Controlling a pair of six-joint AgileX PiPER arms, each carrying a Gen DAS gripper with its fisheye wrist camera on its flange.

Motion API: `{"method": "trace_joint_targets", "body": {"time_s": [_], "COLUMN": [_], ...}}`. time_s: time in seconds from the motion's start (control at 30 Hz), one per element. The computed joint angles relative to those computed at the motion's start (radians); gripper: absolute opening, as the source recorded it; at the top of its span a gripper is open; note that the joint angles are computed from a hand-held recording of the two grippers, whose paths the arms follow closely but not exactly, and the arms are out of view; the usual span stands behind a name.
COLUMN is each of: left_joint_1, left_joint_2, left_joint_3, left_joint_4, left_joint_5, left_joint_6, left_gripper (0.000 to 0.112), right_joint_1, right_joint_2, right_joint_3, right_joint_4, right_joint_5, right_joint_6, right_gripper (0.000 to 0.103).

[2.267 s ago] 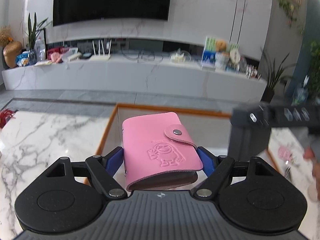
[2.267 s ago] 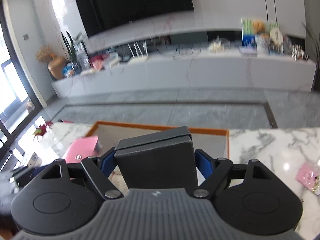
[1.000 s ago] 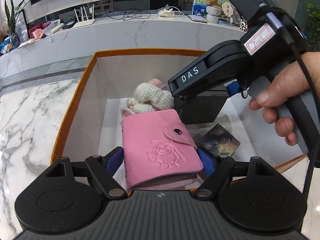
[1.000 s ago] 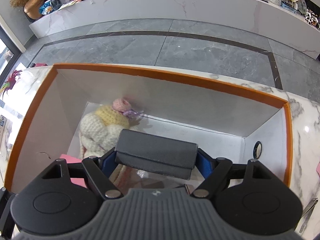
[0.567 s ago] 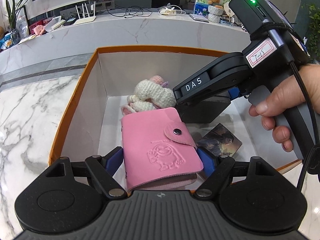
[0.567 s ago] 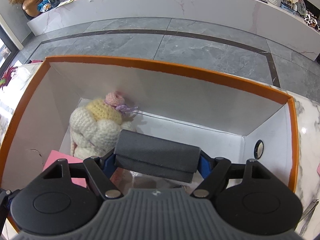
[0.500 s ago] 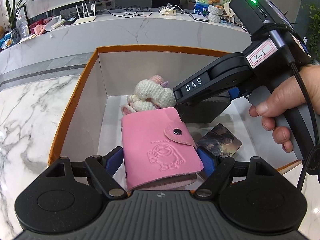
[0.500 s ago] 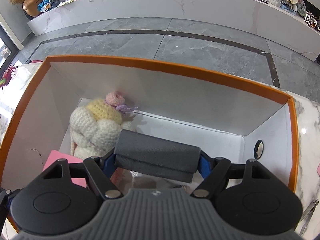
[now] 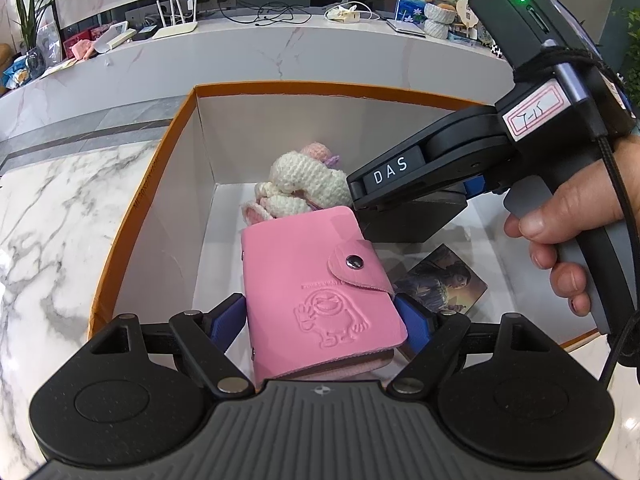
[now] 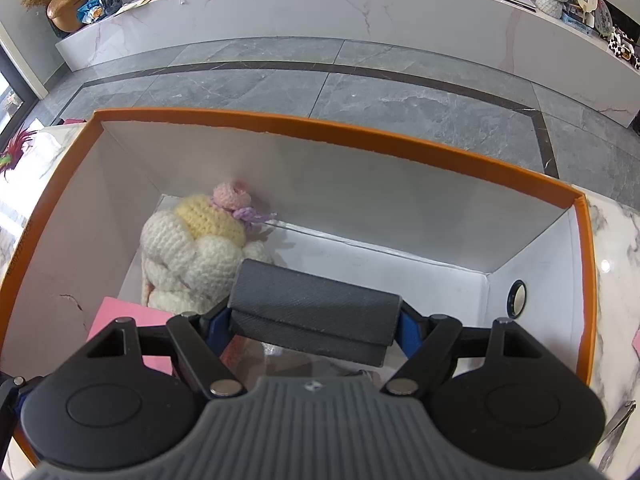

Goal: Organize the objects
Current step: 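Lower the pink wallet with the left gripper while the right lowers the black box into the box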

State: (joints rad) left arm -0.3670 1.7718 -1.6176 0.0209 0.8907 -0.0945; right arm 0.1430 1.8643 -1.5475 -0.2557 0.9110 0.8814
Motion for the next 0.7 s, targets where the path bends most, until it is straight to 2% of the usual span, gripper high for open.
{"method": "trace_joint_targets", "body": {"time_s": [0.53,0.7], "left_joint_1": [-0.023,-0.029], "left_joint_2": [0.025,0.028], "left_joint_3": [-0.034,-0.036], "left_joint_4": [0.044,0.052], "left_joint_5": [0.034,0.038], "left_joint_6": [-0.048,-0.051], "left_gripper": [0.095,0.095], "right_joint_1": [0.011,0.005], "right_joint_2": [0.011,0.007], "right_joint_3": [0.0,0.012], "right_joint_4": [0.002,0.016], "right_joint_5": [-0.007,-0.022], "right_joint_6": [0.005,-0.004], "right_gripper": [0.079,0.084]}}
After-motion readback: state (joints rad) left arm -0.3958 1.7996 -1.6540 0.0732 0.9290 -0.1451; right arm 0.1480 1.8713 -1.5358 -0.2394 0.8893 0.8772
